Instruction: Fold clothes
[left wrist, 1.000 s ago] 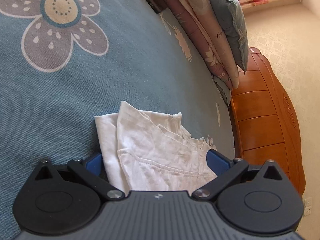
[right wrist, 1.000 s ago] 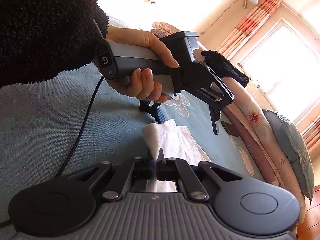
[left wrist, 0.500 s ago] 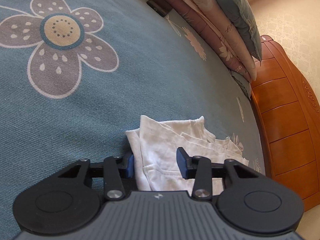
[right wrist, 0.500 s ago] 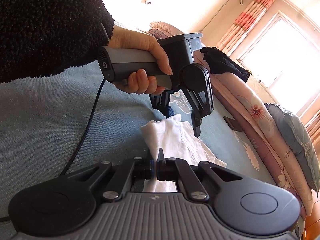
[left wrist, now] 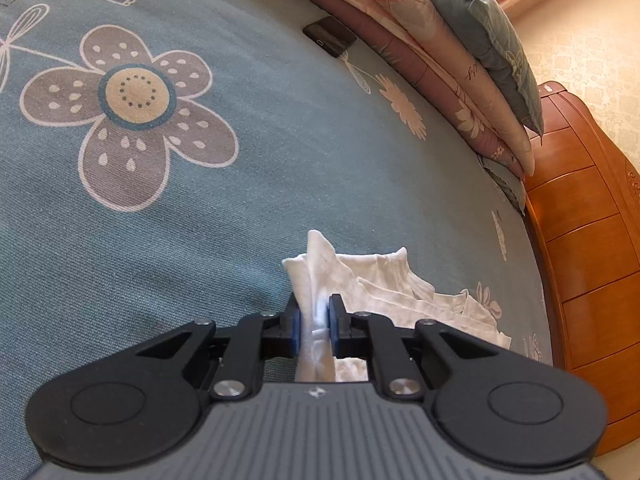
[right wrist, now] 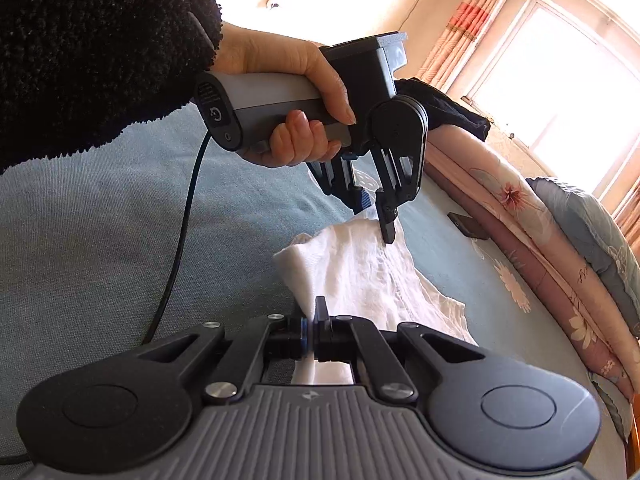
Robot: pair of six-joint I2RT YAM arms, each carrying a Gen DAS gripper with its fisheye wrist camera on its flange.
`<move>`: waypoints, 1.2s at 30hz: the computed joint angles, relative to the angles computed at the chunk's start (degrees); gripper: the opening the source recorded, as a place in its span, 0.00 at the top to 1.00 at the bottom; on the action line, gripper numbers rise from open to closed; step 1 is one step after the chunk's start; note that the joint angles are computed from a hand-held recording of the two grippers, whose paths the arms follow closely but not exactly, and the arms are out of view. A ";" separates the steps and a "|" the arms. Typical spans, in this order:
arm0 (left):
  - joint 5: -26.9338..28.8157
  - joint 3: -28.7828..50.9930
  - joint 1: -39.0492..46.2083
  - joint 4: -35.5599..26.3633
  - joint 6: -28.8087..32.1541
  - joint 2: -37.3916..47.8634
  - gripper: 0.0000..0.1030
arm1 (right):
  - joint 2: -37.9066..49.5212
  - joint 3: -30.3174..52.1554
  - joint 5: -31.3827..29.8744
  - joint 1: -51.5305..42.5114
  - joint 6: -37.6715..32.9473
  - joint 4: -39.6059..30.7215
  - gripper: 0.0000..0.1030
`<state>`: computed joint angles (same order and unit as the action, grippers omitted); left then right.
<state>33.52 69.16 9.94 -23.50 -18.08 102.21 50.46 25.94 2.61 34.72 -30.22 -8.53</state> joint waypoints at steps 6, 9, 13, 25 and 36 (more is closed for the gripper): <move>-4.52 3.62 -5.02 -4.13 -1.90 -2.91 0.89 | -4.10 2.32 -7.84 -8.71 6.10 -5.59 0.97; -6.30 6.74 -7.73 -6.67 -3.69 -3.28 0.89 | -6.58 3.52 -13.35 -15.31 6.47 -8.70 0.97; -9.74 10.23 -12.48 -8.34 -6.62 -3.53 0.89 | -9.02 4.94 -22.35 -26.59 5.96 -12.77 0.97; -20.36 27.42 -28.29 -14.44 -13.58 4.63 0.90 | -5.59 8.10 -46.88 -58.68 1.06 -19.47 0.97; -24.11 49.67 -38.84 -21.80 -17.03 20.84 0.90 | 13.04 16.48 -59.47 -77.57 -5.15 -24.72 0.97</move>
